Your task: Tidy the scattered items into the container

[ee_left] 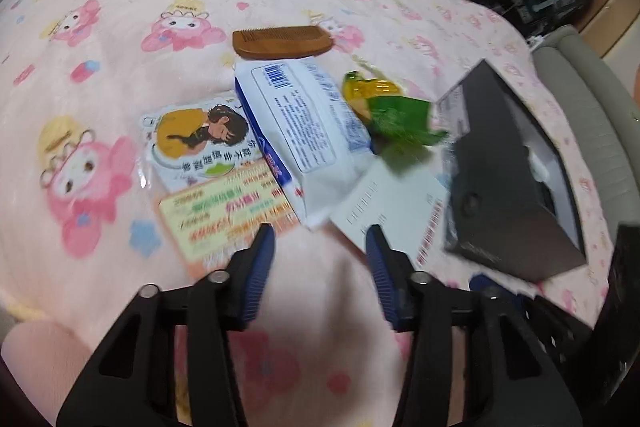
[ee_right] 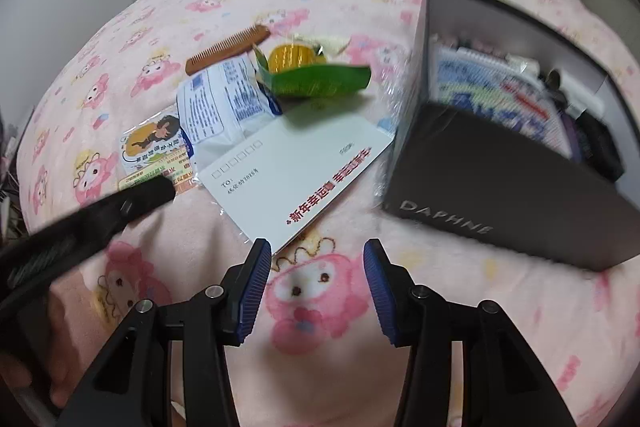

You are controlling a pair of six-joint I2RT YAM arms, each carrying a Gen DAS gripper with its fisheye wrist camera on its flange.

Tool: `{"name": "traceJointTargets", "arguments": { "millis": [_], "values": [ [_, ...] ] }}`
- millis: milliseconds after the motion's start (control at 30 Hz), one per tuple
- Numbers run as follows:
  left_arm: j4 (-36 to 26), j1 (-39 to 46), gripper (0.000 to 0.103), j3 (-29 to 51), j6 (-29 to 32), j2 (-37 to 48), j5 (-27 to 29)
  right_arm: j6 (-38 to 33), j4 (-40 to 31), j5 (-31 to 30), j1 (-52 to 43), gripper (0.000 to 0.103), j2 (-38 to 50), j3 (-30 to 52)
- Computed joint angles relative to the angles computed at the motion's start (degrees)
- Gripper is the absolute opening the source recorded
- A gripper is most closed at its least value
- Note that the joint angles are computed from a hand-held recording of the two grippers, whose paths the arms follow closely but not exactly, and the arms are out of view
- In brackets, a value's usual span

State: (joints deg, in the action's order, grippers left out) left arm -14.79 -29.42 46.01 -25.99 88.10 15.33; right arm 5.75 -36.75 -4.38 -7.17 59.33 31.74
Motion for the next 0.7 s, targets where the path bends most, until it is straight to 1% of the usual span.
{"name": "traceJointTargets", "arguments": {
  "millis": [100,133,200,233,267,300,333,367,400,500,567,600,667,700],
  "values": [
    [2.76,2.26,0.044,0.73,-0.97,4.11,7.32,-1.30,3.27,-4.00,-2.50,0.044,3.72,-0.87],
    [3.29,2.55,0.044,0.80,-1.09,5.12,8.35,-1.91,4.55,-6.22,-3.68,0.044,5.54,-1.06],
    [3.31,2.67,0.044,1.45,-0.43,7.53,9.27,-3.45,7.52,-11.16,-5.81,0.044,9.52,-1.34],
    [3.14,2.71,0.042,1.68,-0.22,8.42,8.93,-3.97,8.93,-13.48,-6.93,0.044,11.53,-1.42],
    [2.95,2.74,0.034,1.90,-0.03,9.28,8.49,-4.34,10.21,-15.55,-7.99,0.044,13.52,-1.40],
    [3.24,2.87,0.031,1.73,0.05,9.40,8.48,-4.21,11.10,-16.87,-8.86,0.044,14.76,-1.40],
    [4.07,3.12,0.031,1.19,0.01,9.19,9.02,-3.99,11.82,-18.41,-9.90,0.044,15.27,-1.50],
    [4.76,3.27,0.031,0.75,-0.09,8.97,9.83,-3.89,12.33,-19.84,-10.83,0.042,15.02,-1.75],
    [5.43,3.42,0.031,0.33,-0.21,8.77,10.67,-4.07,12.31,-20.58,-11.32,0.036,14.22,-2.01],
    [6.73,2.95,0.031,-0.52,-0.33,8.21,13.28,-5.26,11.08,-21.35,-11.85,0.024,11.28,-2.72],
    [7.51,1.78,0.029,-1.22,-0.09,6.69,13.49,-6.01,9.53,-22.42,-12.35,0.020,8.55,-3.50],
    [7.88,1.11,0.024,-1.69,0.32,5.65,13.04,-6.22,8.73,-23.04,-12.66,0.018,7.06,-3.90],
    [8.09,-1.03,0.017,-2.38,1.09,3.57,9.31,-6.72,7.95,-23.98,-12.96,0.018,4.96,-4.48],
    [7.82,-1.53,0.017,-2.21,1.26,3.60,8.46,-6.97,7.59,-24.43,-13.09,0.018,3.96,-4.74]
  ]
}}
